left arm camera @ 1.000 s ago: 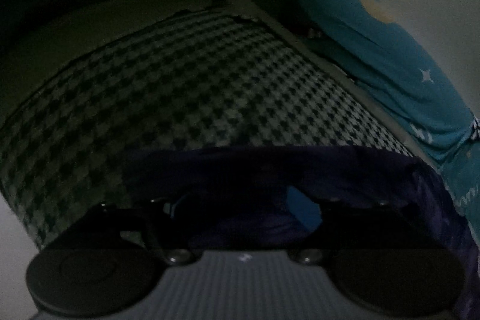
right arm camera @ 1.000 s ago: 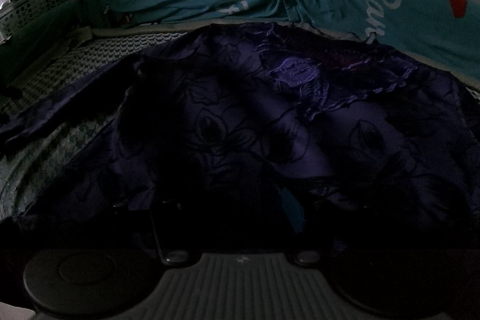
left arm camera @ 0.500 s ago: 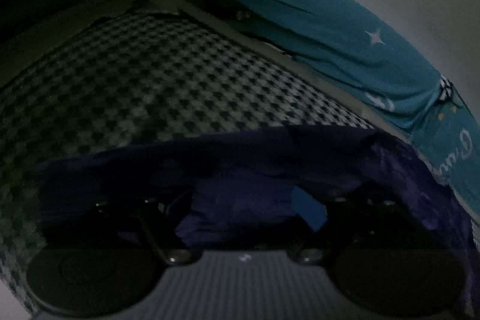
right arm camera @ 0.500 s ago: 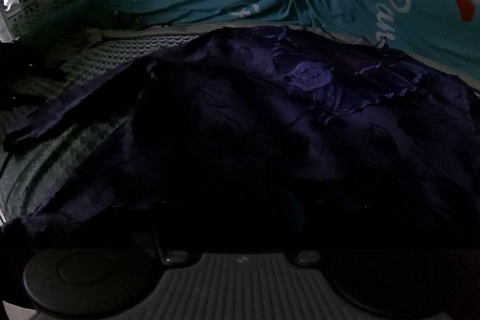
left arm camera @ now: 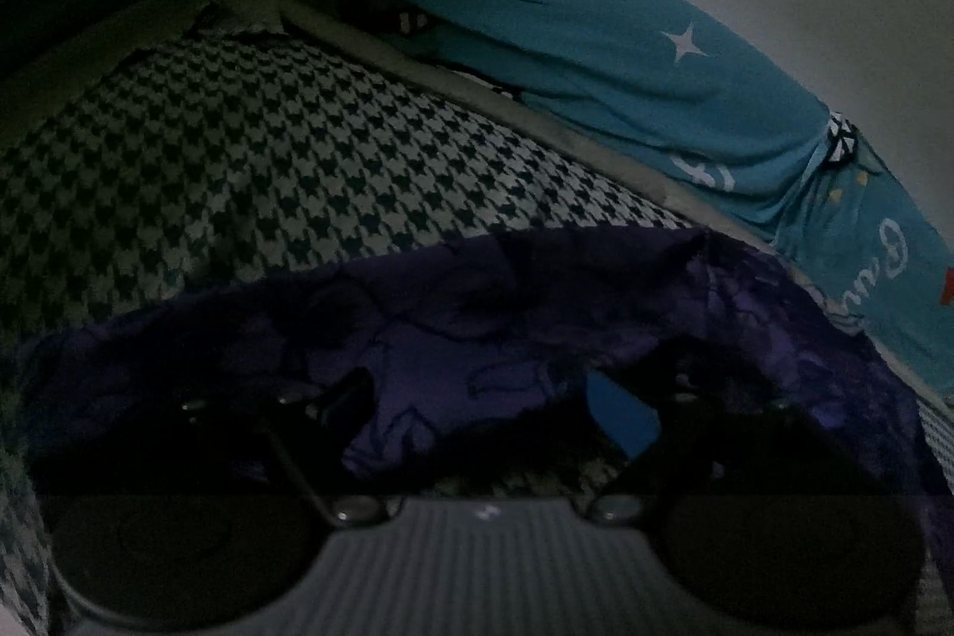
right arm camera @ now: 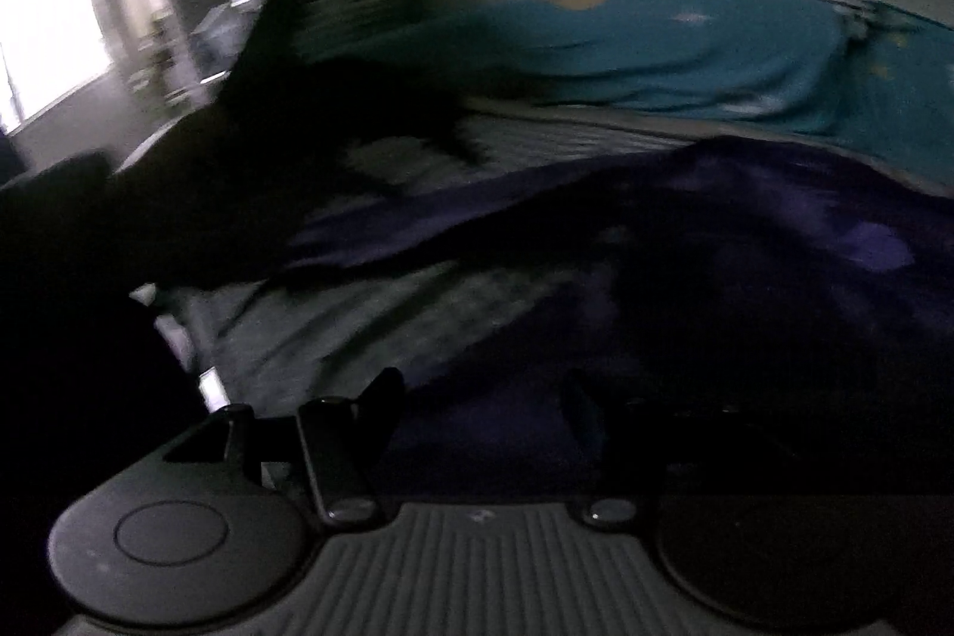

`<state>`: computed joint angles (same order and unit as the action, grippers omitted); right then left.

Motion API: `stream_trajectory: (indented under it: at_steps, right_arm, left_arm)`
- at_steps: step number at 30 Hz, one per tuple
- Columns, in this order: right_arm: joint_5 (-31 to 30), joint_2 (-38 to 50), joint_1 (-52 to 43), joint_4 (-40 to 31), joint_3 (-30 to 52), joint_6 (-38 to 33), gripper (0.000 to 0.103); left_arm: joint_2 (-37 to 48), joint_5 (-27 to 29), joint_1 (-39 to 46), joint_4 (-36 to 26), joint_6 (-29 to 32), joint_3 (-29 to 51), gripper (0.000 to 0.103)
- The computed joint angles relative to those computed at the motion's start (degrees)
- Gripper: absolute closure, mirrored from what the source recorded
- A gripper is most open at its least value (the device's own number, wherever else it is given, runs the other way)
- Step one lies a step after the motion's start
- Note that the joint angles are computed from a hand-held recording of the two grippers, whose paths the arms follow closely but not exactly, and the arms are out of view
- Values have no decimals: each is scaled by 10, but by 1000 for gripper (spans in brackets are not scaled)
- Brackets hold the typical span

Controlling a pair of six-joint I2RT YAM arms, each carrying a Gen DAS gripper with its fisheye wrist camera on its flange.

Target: Fold clothes

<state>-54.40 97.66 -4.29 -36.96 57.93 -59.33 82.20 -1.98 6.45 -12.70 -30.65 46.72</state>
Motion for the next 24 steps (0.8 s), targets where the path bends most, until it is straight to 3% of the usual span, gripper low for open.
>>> stream_trajectory:
  at_steps: [4, 10, 14, 21, 24]
  right_arm:
    - [-4, -35, 15, -33, -44, -64, 44]
    - [20, -76, 56, -3, -119, -64, 44]
    - [52, -120, 94, 104, -200, -17, 44]
    - [142, -173, 171, 388, -344, 68, 44]
    - [153, -169, 178, 455, -369, 78, 50]
  left_arm:
    - [-1, 9, 2, 0, 1, 0, 20]
    - [-8, 23, 8, 5, -3, -7, 20]
    - [-12, 32, 14, 6, -5, -9, 20]
    - [-23, 40, 27, 7, -4, -17, 20]
    - [-26, 41, 32, 5, -3, -19, 19]
